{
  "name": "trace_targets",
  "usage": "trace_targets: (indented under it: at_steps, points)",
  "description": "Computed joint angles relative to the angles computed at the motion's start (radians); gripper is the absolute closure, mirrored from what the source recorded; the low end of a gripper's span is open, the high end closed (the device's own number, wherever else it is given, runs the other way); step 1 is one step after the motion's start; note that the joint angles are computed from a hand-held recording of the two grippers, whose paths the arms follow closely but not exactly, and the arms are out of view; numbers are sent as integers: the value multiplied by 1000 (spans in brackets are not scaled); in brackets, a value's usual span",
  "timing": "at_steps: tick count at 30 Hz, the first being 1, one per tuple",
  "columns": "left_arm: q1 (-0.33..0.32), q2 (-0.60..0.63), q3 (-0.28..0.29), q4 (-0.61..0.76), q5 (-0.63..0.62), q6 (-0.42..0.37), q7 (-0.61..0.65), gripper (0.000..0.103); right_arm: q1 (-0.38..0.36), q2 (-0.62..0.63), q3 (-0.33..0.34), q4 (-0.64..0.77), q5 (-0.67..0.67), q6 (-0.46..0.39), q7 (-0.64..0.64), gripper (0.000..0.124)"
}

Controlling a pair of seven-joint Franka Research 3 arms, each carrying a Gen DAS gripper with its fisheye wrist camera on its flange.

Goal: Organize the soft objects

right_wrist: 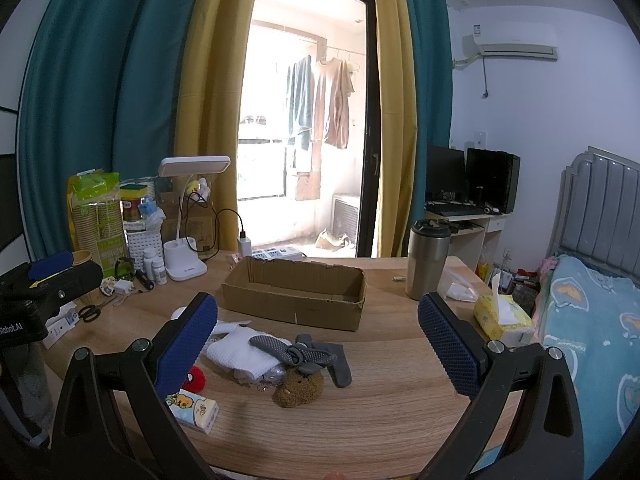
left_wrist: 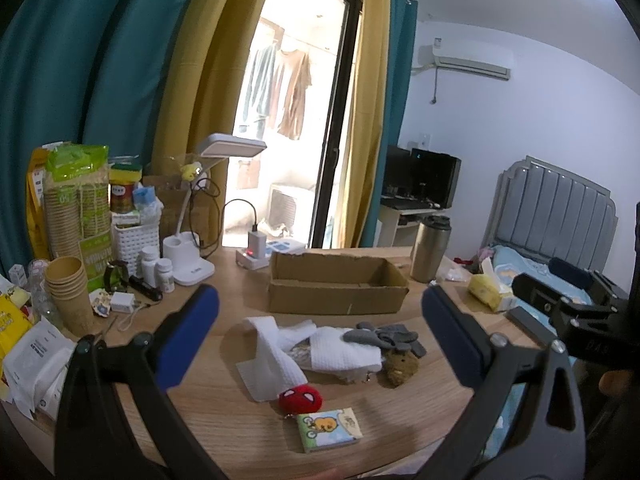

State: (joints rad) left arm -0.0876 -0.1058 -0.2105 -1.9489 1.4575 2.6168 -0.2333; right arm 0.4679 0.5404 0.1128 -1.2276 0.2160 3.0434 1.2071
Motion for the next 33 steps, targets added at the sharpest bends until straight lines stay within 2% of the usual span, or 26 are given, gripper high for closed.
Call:
trace_targets:
  at_steps: [33]
  points:
    - [-3,1,-1,2,-9,7,20,1,6,-2,-4,-7,-3,4,4,21]
